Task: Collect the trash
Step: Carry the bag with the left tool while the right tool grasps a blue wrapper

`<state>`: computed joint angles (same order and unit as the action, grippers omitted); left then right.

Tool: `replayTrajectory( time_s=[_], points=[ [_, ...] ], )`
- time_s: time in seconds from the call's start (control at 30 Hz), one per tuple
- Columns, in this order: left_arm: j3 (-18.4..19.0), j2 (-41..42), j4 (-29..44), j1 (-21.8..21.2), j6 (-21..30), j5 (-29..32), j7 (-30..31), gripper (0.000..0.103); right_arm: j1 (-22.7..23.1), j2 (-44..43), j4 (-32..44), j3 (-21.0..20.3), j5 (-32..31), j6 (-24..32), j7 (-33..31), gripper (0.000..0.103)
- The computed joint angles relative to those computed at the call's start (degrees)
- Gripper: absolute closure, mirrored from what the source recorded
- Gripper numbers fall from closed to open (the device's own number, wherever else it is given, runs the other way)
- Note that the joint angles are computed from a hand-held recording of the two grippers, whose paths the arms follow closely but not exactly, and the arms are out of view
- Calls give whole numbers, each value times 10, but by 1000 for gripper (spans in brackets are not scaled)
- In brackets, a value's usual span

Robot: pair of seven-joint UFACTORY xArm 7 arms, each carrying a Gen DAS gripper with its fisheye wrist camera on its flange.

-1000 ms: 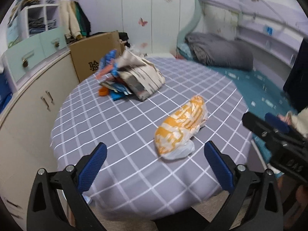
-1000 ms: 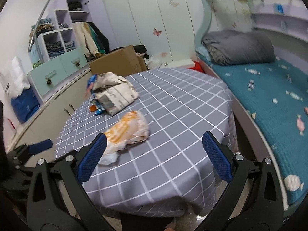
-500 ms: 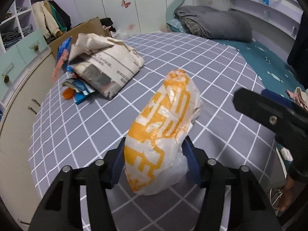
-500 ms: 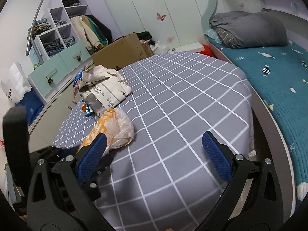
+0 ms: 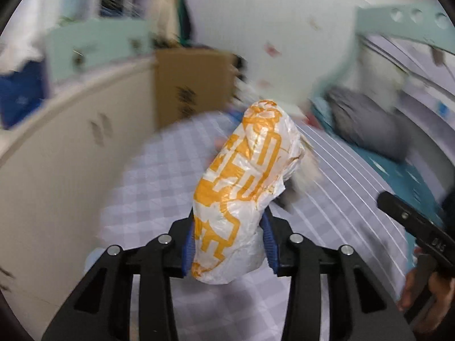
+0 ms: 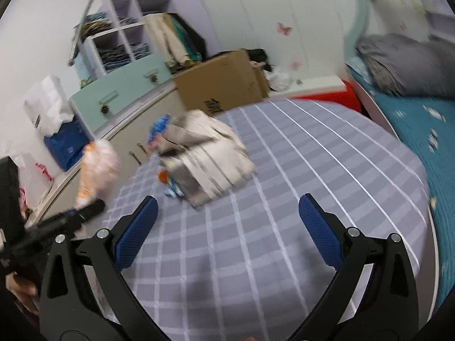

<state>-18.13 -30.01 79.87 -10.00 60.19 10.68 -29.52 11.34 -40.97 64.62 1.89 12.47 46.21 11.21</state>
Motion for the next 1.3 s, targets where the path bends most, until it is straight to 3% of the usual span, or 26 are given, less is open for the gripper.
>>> replayTrajectory(
  time_s=[0.1, 0.23, 0.4, 0.53, 0.6, 0.67, 0.7, 0.83, 1.07, 1.1, 1.13, 1.17, 1.23, 1.3],
  points=[
    [-6, 2, 24, 47, 2, 53, -30, 64, 25, 80, 76, 9, 0, -11, -33, 6],
    [1, 37, 68, 78, 29, 69, -62, 64, 42, 193, 197, 22, 5, 19, -61, 11],
    [22, 54, 75, 81, 39, 85, -73, 63, 32, 338, 372, 68, -68, 99, -35, 17],
    [49, 31, 41, 68, 27, 67, -63, 63, 45, 422, 479, 78, -130, 157, -4, 22],
    [60, 28, 33, 69, 20, 56, -54, 63, 57, 460, 529, 74, -148, 196, 5, 32],
    [70, 25, 26, 69, 10, 45, -43, 63, 61, 468, 539, 68, -141, 208, 4, 55],
    [70, 23, 24, 70, 8, 43, -41, 63, 64, 474, 548, 66, -142, 216, 3, 75],
    [85, 10, 4, 70, -9, 19, -25, 63, 77, 505, 601, 63, -140, 240, -7, 89],
    [102, -13, -25, 78, -14, -11, -1, 63, 100, 509, 612, 57, -156, 230, 4, 90],
    [103, -14, -27, 80, -15, -13, 2, 63, 108, 510, 616, 56, -177, 230, 13, 79],
    [105, -15, -28, 82, -14, -15, 6, 63, 115, 512, 624, 56, -195, 233, 17, 45],
    [107, -15, -29, 84, -12, -17, 9, 63, 122, 510, 623, 55, -210, 228, 22, 32],
    [112, -15, -30, 87, -12, -23, 15, 63, 138, 506, 621, 56, -249, 208, 32, 30],
    [116, -18, -34, 91, -13, -27, 17, 62, 150, 530, 659, 62, -251, 226, 18, 31]
  ],
)
